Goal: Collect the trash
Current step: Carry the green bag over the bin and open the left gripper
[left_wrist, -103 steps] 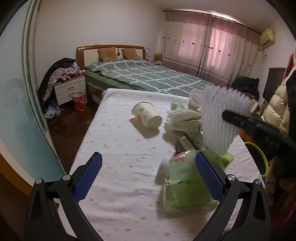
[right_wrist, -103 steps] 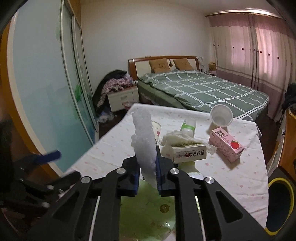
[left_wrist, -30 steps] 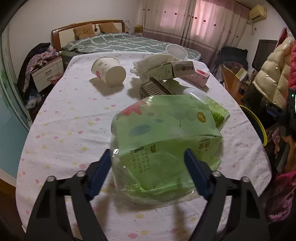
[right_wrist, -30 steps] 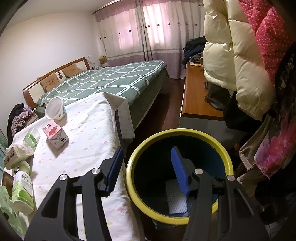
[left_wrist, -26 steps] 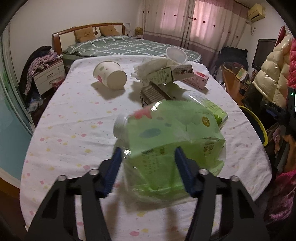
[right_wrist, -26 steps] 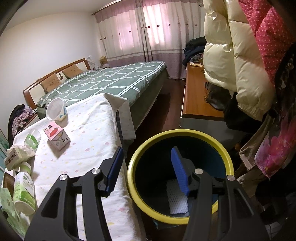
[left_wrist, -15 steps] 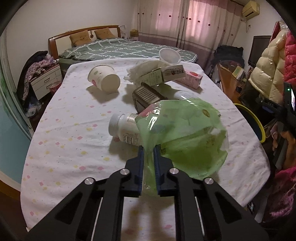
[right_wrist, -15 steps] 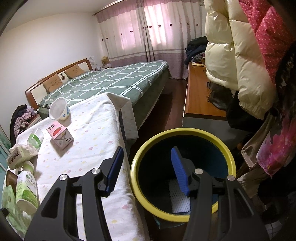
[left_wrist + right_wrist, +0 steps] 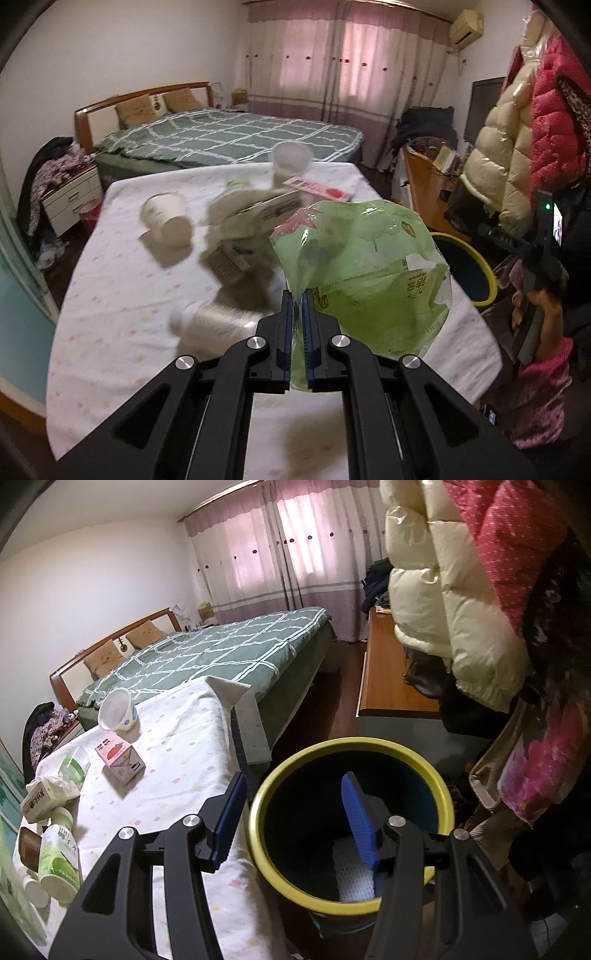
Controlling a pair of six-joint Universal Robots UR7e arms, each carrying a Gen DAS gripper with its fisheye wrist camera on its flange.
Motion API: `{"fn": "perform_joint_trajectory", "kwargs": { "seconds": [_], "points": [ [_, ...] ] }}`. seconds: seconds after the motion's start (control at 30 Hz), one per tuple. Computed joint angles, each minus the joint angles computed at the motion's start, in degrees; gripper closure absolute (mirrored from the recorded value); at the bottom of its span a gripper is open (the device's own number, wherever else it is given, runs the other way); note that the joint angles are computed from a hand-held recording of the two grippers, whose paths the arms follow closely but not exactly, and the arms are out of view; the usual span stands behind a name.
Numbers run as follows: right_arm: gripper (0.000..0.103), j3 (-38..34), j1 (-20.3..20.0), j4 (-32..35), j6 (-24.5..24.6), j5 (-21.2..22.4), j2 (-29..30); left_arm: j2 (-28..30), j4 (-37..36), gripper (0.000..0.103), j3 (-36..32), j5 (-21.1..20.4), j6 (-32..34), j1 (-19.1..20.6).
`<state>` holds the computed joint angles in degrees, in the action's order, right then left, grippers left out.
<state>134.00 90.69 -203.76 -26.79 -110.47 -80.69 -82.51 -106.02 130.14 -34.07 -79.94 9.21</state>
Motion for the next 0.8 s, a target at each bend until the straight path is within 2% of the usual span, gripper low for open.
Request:
{"fn": "perform_joint_trajectory", "kwargs": {
  "seconds": [0.03,0.23,0.37,0.57,0.8],
  "points": [
    [0.052,0.12,-0.26,0.02,-0.11,-0.04,-0.37,1.02,-2.05,0.097,-0.36,0.15,1.84,0.50],
    [0.052,1.48,-3.59,0.12,0.02,0.79,-4.27,13.24,-27.09,0.097,-4.70,-0.24,25.05,6.06],
    [0.052,2.85,-6.14,-0.36,0.01,1.41,-7.67,23.91,-41.40,0.097,-11.66,-3.17,39.75,10.26],
    [0.051,6.11,-9.36,-0.67,-0.95,1.75,-13.37,37.07,-47.72,0.097,-24.54,-9.14,51.72,15.14],
    [0.051,7.64,-11.35,0.79,-1.86,1.71,-17.62,48.83,-44.88,0.097,-38.82,-15.67,57.37,19.12]
  ]
}}
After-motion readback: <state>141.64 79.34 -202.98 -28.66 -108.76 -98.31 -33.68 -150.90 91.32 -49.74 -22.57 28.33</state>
